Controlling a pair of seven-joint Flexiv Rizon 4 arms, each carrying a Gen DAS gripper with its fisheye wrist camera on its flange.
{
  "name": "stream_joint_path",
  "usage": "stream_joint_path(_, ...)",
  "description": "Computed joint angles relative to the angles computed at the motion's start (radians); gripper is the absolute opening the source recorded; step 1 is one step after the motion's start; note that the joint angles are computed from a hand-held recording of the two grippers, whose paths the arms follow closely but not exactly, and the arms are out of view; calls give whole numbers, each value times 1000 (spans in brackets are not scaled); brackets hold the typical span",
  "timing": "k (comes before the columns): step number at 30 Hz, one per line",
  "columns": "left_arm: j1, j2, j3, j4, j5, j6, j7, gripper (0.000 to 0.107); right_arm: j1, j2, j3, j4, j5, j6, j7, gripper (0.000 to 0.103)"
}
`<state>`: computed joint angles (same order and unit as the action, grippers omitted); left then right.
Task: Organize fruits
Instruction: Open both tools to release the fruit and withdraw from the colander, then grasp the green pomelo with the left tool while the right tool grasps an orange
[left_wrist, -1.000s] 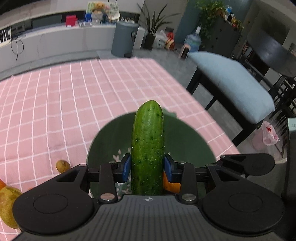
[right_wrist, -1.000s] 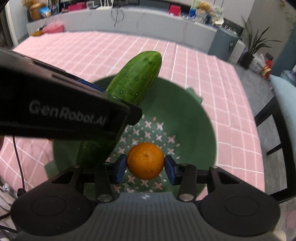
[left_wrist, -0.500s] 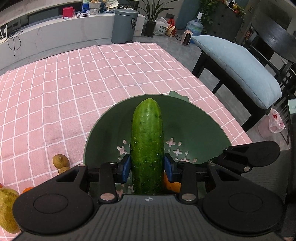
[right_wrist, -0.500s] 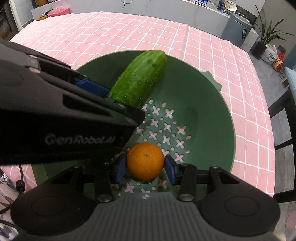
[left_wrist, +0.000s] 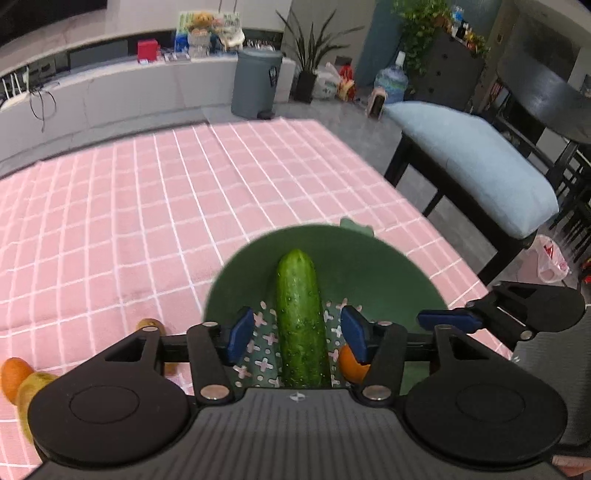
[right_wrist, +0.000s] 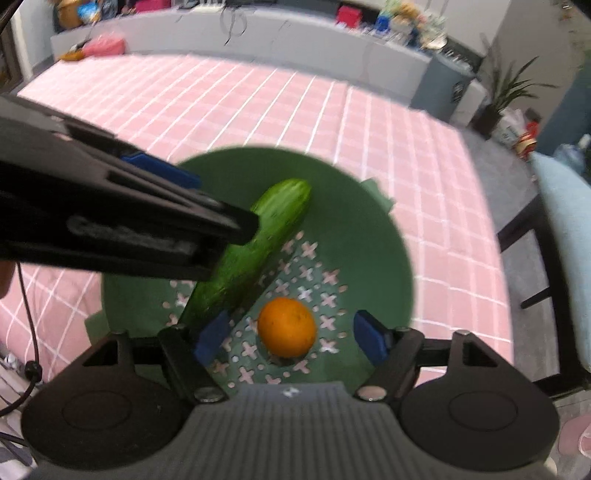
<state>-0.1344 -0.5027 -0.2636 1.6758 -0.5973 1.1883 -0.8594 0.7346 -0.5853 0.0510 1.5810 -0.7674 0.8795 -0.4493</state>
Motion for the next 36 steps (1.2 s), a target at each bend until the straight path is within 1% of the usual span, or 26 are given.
stream_joint_path(3,22,37,-28,48,-42,56,46,68,26,41,-46,66,-96,57,148,76)
stream_joint_path(5,35,63,-42,81,-71,94,81,68,32,56,-59,90,-159,94,242,76)
stream_joint_path(7,48,87,-55,111,-103,127,122,68,30,69,-69,118,-234,159,333,76)
stream_joint_path(10,63,120,-70,150,-149,167,181,68,55,63,-77,95,-326,140,432,76)
stream_joint_path(12,73,137,-80,171,-191,193,224,68,65,57,-88,86,-412,145,513,76)
stream_joint_path(16,78,168,-56,198,-233,185,277,68,60,25,-84,42,-523,185,631,75)
stream_joint_path(19,80,180,-24,208,-251,163,312,67,67,-11,-86,-6,-572,202,679,69)
stream_joint_path(20,80,183,-9,209,-249,150,314,64,70,-25,-87,-25,-579,207,683,67)
stream_joint_path(22,84,186,13,212,-257,125,322,62,78,-55,-89,-61,-583,218,677,62)
stream_joint_path(23,88,185,27,210,-258,107,317,58,83,-72,-90,-83,-575,220,662,58)
stream_joint_path(24,92,184,36,211,-264,93,318,55,89,-85,-89,-100,-563,221,640,57)
stream_joint_path(25,101,181,43,209,-274,74,323,54,94,-100,-90,-119,-546,225,614,54)
stream_joint_path(26,109,179,47,210,-288,60,334,54,100,-117,-92,-139,-528,226,587,51)
stream_joint_path(27,115,180,50,215,-303,52,349,54,108,-132,-95,-159,-507,223,557,50)
stream_joint_path(29,124,175,57,220,-330,46,380,54,125,-153,-105,-183,-475,219,505,50)
stream_joint_path(32,132,164,66,227,-367,38,397,54,144,-186,-125,-220,-433,220,439,49)
stream_joint_path(34,137,153,66,232,-396,43,415,56,151,-208,-139,-241,-412,239,408,48)
stream_joint_path(36,142,142,66,235,-420,43,431,60,159,-231,-151,-266,-385,244,371,48)
